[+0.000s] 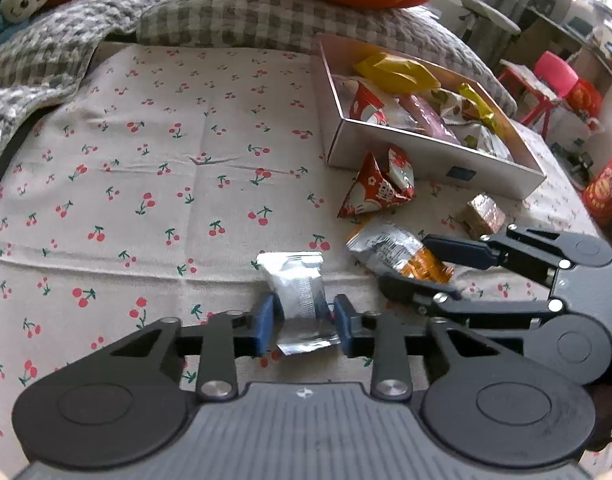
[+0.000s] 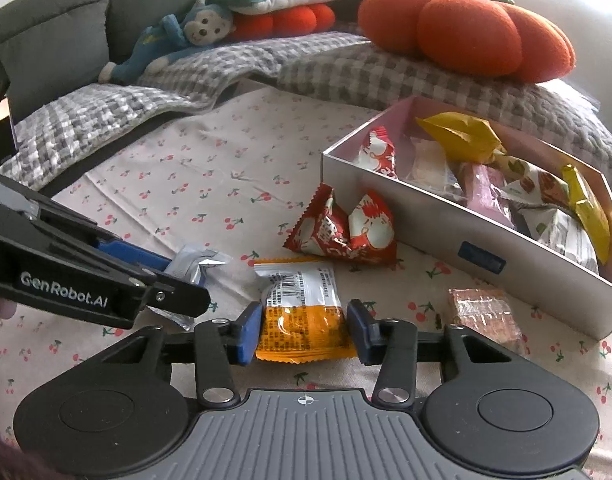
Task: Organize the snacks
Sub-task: 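Carry the silver candy and orange pack over the pink box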
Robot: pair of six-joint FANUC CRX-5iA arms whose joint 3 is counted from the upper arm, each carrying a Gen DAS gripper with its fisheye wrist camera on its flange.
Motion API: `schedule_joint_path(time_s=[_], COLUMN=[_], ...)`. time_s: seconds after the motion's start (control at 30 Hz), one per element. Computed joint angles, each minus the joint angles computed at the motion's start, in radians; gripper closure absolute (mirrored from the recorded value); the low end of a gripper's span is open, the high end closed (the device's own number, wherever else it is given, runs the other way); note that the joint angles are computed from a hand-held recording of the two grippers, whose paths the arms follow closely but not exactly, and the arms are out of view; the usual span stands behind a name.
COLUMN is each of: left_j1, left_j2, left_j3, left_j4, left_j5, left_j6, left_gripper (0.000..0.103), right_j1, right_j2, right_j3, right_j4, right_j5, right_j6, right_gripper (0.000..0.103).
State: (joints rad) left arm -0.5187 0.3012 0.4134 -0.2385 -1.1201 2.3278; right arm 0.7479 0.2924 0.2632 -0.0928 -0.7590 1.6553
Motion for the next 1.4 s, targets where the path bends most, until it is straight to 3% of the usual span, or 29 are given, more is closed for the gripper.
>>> schedule_joint_path(time_s=[0.57,1.4], left_j1=[-0.022,-0.038], left_j2=[0.004,0.047], left_j3=[0.027,0.14], left_j4=[-0.037,-0.088], left_j5=[-0.002,0.033], left_j6=[-0.033,0.044], left_gripper=[0.082,0.082], right_j1=[-0.032,-0.116], right_j2=[-0.074,-0.107], right_j3=[-0.069,-0.036], right_j4=[0.007,-0.053], right_j5=[-0.004,0.04], right_j6=[-0.066,-0.136], right_gripper=[0.064,0.064])
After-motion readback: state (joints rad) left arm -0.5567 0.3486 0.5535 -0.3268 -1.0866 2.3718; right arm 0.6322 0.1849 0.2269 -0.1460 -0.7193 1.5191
